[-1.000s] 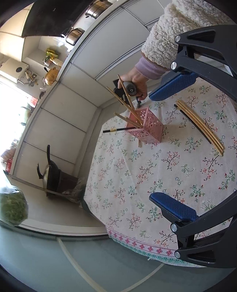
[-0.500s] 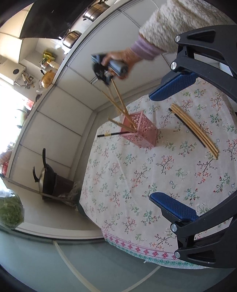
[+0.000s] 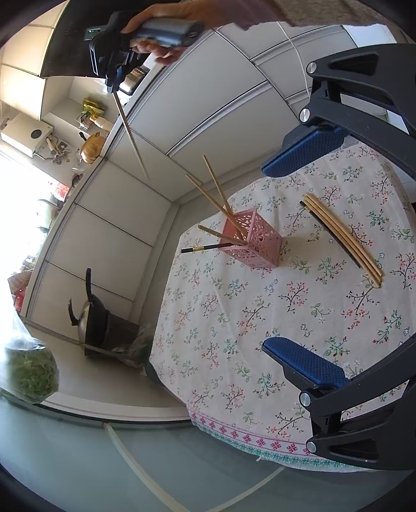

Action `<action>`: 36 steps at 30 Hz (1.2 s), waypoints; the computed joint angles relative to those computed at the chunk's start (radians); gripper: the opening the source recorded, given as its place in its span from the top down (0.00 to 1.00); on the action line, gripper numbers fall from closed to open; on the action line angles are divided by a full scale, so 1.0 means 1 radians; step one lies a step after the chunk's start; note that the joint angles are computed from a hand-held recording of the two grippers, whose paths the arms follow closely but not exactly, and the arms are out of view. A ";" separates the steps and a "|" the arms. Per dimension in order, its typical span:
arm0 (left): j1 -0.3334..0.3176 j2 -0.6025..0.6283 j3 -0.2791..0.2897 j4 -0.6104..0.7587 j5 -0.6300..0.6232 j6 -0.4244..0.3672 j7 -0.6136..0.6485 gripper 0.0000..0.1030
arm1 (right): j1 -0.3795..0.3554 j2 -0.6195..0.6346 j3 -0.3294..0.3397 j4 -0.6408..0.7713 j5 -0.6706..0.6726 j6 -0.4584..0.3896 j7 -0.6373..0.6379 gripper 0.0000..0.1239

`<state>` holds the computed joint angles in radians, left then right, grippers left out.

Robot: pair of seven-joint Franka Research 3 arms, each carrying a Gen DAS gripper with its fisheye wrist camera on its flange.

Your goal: Organize utensils

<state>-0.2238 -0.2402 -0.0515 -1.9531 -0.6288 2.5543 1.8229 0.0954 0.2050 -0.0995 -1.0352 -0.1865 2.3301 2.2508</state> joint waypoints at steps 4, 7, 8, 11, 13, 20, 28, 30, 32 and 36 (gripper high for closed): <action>0.000 -0.011 0.005 -0.007 -0.008 0.001 0.007 0.07 | 0.042 -0.096 0.024 -0.205 -0.088 0.042 0.026 0.94; 0.000 -0.013 0.008 -0.008 -0.007 0.001 0.007 0.07 | 0.043 -0.145 0.048 -0.339 -0.070 0.075 0.038 0.94; 0.001 -0.013 0.009 -0.008 -0.004 -0.001 0.004 0.07 | 0.043 -0.160 0.055 -0.376 -0.071 0.086 0.038 0.94; 0.004 -0.008 0.012 -0.002 -0.004 -0.014 -0.001 0.07 | 0.043 -0.177 0.071 -0.435 -0.076 0.097 0.038 0.94; 0.007 -0.002 0.010 0.005 -0.002 -0.023 -0.004 0.07 | 0.045 -0.174 0.079 -0.455 -0.088 0.103 0.032 0.94; 0.024 0.007 -0.031 -0.003 0.112 0.048 -0.070 0.07 | 0.050 -0.229 0.091 -0.595 -0.181 0.202 0.044 0.70; 0.007 0.001 -0.061 -0.033 0.248 0.128 -0.144 0.07 | -0.035 -0.470 0.227 -0.908 -0.664 0.246 0.343 0.36; 0.004 -0.004 -0.069 -0.047 0.296 0.159 -0.169 0.07 | -0.053 -0.528 0.260 -0.976 -0.687 0.220 0.345 0.34; -0.002 -0.009 -0.073 -0.061 0.339 0.180 -0.193 0.07 | -0.071 -0.573 0.287 -1.024 -0.694 0.202 0.360 0.34; -0.017 -0.025 -0.083 -0.088 0.417 0.198 -0.232 0.07 | -0.107 -0.653 0.327 -1.099 -0.688 0.179 0.392 0.27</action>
